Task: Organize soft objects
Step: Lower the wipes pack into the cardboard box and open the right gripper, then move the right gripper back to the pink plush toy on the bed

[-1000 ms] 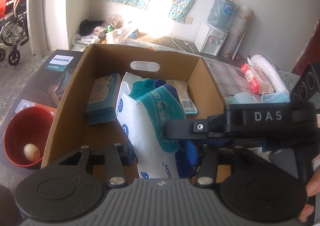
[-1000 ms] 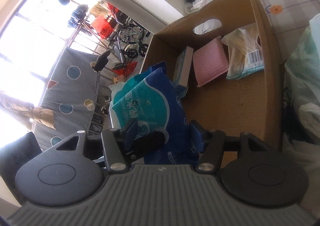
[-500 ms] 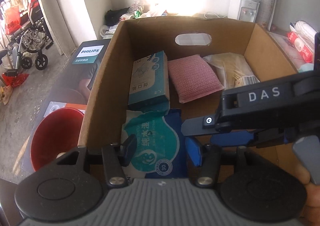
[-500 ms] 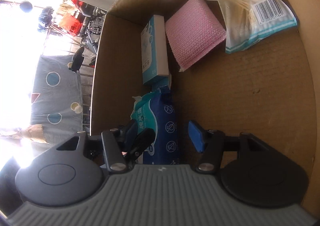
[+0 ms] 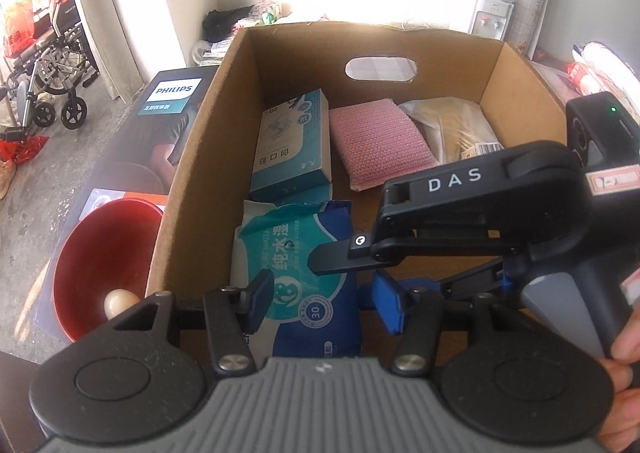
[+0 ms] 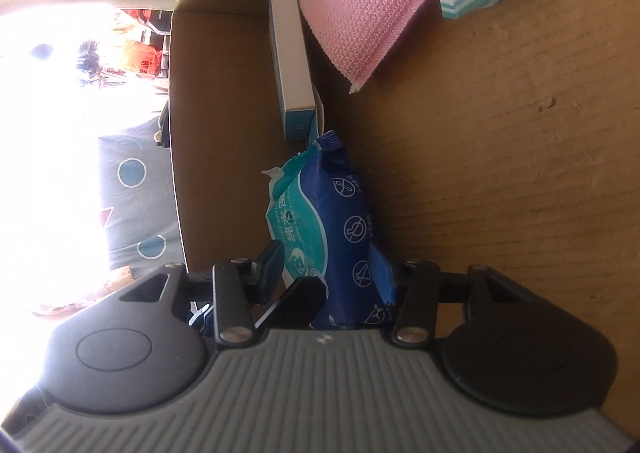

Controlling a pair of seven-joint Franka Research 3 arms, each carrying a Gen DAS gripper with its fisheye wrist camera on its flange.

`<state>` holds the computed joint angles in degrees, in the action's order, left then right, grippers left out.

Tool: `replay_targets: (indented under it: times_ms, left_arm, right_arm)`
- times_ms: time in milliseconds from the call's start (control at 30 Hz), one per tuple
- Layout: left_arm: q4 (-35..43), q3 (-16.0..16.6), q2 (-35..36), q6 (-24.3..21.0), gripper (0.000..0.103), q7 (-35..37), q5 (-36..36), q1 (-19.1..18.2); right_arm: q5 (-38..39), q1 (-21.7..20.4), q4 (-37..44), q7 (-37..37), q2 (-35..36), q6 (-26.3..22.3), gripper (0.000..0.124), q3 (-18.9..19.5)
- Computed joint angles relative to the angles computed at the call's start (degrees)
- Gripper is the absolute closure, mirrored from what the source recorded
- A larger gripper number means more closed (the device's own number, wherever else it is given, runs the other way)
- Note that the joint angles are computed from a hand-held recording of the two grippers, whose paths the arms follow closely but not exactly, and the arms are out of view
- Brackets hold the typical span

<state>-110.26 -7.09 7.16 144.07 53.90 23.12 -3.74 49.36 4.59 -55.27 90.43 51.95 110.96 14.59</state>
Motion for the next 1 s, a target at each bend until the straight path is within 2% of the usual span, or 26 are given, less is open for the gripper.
replay_targets:
  times_ms: [100,200,433,600,800,1000]
  left_arm:
    - [-0.04,-0.01,0.01,0.26,0.047,-0.15,-1.01,0.12]
    - [-0.68,-0.03,-0.86,0.94,0.047,-0.91,-0.36,-0.08]
    - [-3.02,-0.44,-4.60,3.89,0.043,-4.90,2.65,-0.67]
    - [-3.47,-1.61,-6.45,6.37,0.041,-5.80,4.35,-1.58]
    - [-1.26,-3.40,-5.08,10.08,0.041,-4.76,4.49,-4.11]
    - [4.38,-5.34,0.33,13.58,0.041,-1.15,2.00,-8.02]
  right_arm:
    - [0.20,-0.67,0.81,-0.82,0.50,-1.51,0.077,0.31]
    - [-0.69,-0.41,-0.81,-4.09,-1.23,0.47,0.076,-0.28]
    - [4.06,-2.85,-12.60,-16.70,-11.79,6.05,0.072,-0.03]
    - [10.98,-6.21,-21.69,-25.67,-19.63,7.32,0.070,-1.18]
    - [19.40,-10.19,-31.03,-34.37,-27.70,6.44,0.069,-4.93]
    - [26.04,-13.53,-39.04,-42.18,-34.63,6.66,0.067,-10.76]
